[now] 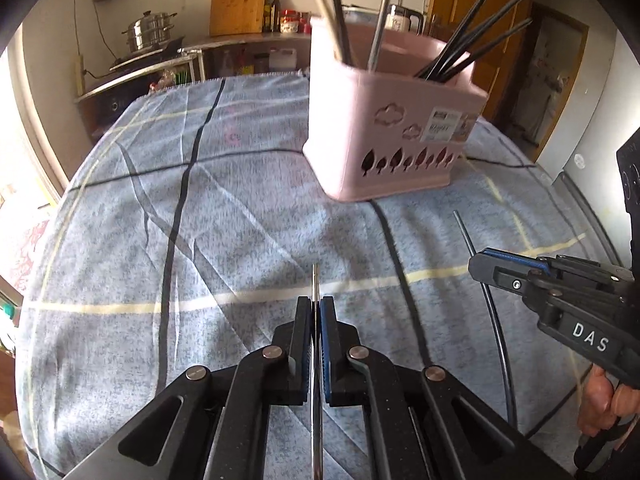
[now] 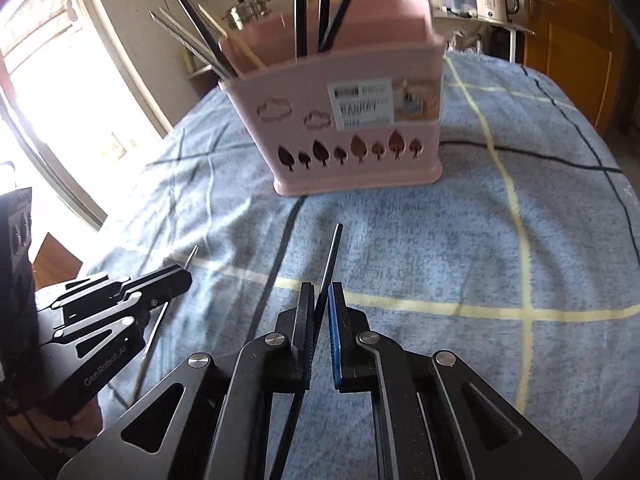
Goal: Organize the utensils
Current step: 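Grasp a metal chopstick with the left tool while the right tool grasps a black chopstick, then lift both held chopsticks and carry them over the pink basket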
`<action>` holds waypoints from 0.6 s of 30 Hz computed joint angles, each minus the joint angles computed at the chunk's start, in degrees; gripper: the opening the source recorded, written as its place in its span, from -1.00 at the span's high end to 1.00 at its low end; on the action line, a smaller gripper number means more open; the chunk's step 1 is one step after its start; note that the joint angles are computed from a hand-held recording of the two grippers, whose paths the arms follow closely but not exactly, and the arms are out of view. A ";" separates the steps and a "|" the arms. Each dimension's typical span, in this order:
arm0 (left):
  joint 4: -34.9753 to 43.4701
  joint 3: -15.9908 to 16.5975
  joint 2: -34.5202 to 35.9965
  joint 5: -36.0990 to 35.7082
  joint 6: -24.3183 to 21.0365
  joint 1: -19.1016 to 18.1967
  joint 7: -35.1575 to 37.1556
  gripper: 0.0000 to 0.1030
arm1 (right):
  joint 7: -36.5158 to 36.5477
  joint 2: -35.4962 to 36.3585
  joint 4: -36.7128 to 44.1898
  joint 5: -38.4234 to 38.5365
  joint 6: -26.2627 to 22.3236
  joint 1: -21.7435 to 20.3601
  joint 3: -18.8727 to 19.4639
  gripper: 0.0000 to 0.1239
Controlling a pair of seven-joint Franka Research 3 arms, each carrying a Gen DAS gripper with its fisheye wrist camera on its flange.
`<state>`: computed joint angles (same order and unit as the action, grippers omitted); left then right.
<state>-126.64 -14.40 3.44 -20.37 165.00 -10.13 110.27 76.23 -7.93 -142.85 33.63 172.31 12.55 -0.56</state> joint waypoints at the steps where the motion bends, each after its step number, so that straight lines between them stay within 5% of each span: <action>1: -0.14 -0.25 -0.68 -1.36 -0.01 0.12 1.13 0.93 | -0.97 -0.78 -0.21 1.00 0.10 0.42 -0.37 0.89; 18: 1.70 4.60 -8.63 -14.19 -1.34 -5.66 11.77 0.93 | -0.82 -10.96 -2.14 -1.50 3.62 0.46 -1.35 0.92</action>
<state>-124.94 -9.80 -5.19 -34.56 163.66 -15.79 122.04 75.41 -18.90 -144.99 32.13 175.93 13.01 -1.90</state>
